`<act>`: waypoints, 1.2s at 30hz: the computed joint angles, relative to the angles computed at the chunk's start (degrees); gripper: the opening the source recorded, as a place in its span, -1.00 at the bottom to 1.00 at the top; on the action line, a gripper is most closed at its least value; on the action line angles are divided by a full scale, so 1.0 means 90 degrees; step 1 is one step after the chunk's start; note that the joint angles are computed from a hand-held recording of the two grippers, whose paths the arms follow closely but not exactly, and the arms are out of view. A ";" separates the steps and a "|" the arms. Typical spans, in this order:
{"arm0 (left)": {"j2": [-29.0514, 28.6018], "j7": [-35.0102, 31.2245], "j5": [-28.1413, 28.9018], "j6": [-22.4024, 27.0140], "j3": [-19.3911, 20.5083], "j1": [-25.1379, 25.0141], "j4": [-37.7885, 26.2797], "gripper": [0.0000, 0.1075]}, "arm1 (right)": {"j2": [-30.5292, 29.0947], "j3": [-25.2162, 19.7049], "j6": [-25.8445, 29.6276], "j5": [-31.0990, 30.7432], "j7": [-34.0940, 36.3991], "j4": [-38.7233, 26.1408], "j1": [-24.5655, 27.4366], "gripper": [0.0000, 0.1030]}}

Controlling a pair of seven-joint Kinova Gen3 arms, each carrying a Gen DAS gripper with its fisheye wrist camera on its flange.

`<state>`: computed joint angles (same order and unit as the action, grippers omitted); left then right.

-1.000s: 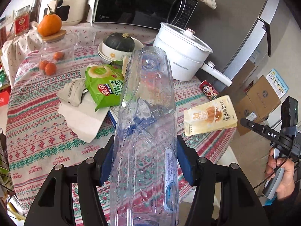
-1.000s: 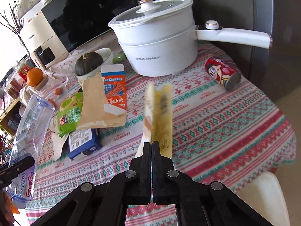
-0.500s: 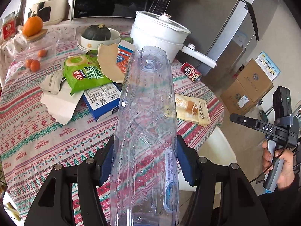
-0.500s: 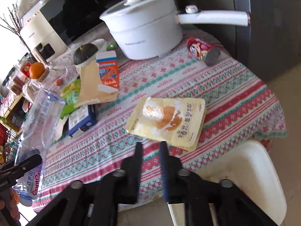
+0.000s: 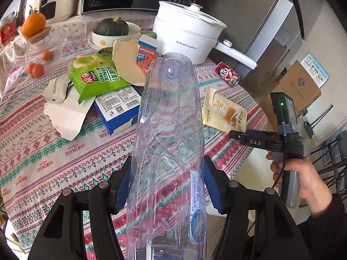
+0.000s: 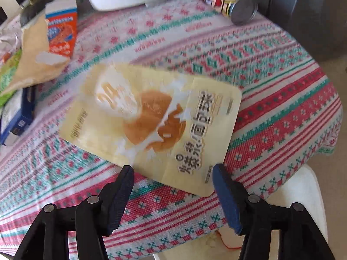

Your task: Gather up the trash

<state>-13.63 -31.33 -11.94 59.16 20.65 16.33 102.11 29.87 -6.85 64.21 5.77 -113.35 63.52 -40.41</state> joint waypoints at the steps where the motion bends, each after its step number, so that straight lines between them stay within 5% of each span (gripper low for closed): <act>1: 0.0010 -0.0029 0.0015 -0.0005 -0.0025 0.0002 0.0011 0.18 | 0.0003 0.0237 -0.0140 0.0195 0.0027 0.0132 -0.0277 0.33; 4: 0.0036 -0.0129 0.0052 -0.0020 -0.0097 0.0002 0.0045 0.18 | 0.0076 0.0351 0.0057 0.0234 0.0118 -0.0055 -0.0417 0.14; 9: 0.0059 -0.0189 0.0072 -0.0007 -0.0125 0.0006 0.0071 0.18 | 0.0016 -0.0038 0.0065 0.0262 0.0358 -0.0054 -0.0182 -0.79; 11: 0.0027 -0.0188 0.0082 -0.0020 -0.0118 0.0015 0.0080 0.18 | -0.0073 -0.0054 -0.0018 0.0158 0.0372 0.0054 -0.0128 -0.94; 25: 0.0081 -0.0011 -0.0092 -0.0099 0.0241 0.0098 -0.0141 0.18 | -0.1668 -0.0339 -0.0675 -0.0551 0.0328 0.1280 0.0540 -1.00; 36: 0.0631 0.0406 -0.0617 -0.0064 0.0436 0.0720 -0.0540 0.18 | -0.2616 -0.0391 -0.0879 -0.1179 0.0669 0.2119 0.1308 -1.00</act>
